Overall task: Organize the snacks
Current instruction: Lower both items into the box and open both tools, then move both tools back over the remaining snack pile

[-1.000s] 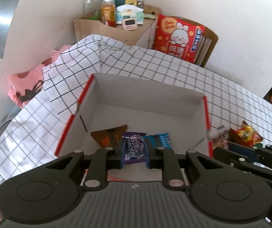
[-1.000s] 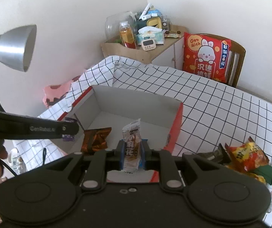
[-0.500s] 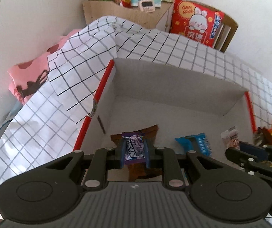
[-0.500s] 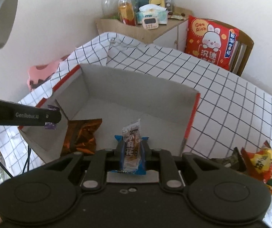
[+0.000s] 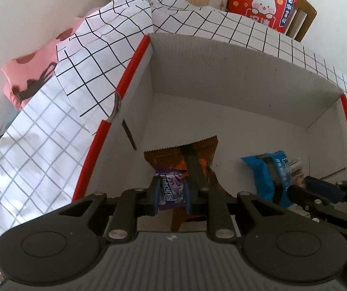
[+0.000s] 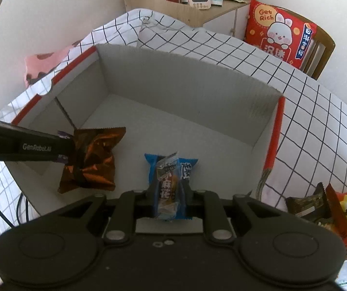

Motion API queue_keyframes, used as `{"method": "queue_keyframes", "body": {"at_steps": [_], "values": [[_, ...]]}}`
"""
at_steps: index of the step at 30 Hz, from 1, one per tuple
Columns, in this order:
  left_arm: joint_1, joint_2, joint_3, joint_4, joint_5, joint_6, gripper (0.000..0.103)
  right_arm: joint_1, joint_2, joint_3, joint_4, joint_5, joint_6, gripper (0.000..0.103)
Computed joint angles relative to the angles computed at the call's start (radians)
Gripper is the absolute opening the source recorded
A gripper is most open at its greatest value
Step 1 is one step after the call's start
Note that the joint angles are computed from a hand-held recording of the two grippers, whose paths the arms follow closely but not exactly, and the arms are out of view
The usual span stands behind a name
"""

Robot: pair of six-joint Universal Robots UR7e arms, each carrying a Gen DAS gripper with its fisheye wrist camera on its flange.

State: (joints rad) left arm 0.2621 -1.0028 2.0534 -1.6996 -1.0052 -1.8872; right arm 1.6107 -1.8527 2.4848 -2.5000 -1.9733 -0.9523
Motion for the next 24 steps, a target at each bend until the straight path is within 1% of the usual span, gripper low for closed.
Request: {"method": "queue_keyframes", "body": {"at_steps": [6, 9, 11, 13, 16, 19, 20, 21, 22, 24], "values": [[-0.004, -0.002, 0.006, 0.001, -0.005, -0.008, 0.02, -0.005, -0.005, -0.003, 0.026, -0.003, 0.005, 0.021], [-0.011, -0.003, 0.006, 0.01, -0.003, -0.017, 0.021, -0.009, -0.02, -0.004, 0.044, 0.008, 0.005, 0.024], [-0.016, -0.006, 0.009, 0.007, -0.002, -0.024, 0.022, -0.009, -0.026, -0.011, 0.064, 0.013, 0.012, 0.026], [-0.024, -0.016, 0.018, -0.002, 0.0, -0.034, 0.028, -0.011, -0.037, -0.022, 0.096, 0.023, 0.026, 0.027], [-0.037, -0.028, 0.027, -0.008, 0.003, -0.056, 0.029, -0.014, -0.063, -0.032, 0.14, 0.043, 0.035, 0.03], [-0.051, -0.025, 0.018, 0.019, 0.006, -0.064, 0.031, -0.014, -0.089, -0.04, 0.171, 0.062, 0.042, 0.033], [-0.056, -0.024, 0.014, 0.029, 0.006, -0.067, 0.032, -0.015, -0.098, -0.044, 0.186, 0.07, 0.047, 0.034], [-0.062, -0.023, 0.01, 0.037, 0.007, -0.072, 0.039, -0.014, -0.108, -0.049, 0.2, 0.078, 0.053, 0.035], [-0.069, -0.024, 0.008, 0.047, 0.01, -0.079, 0.049, -0.015, -0.117, -0.053, 0.214, 0.086, 0.056, 0.037], [-0.088, -0.028, 0.006, 0.058, 0.021, -0.097, 0.055, -0.017, -0.143, -0.063, 0.247, 0.106, 0.055, 0.039]]}}
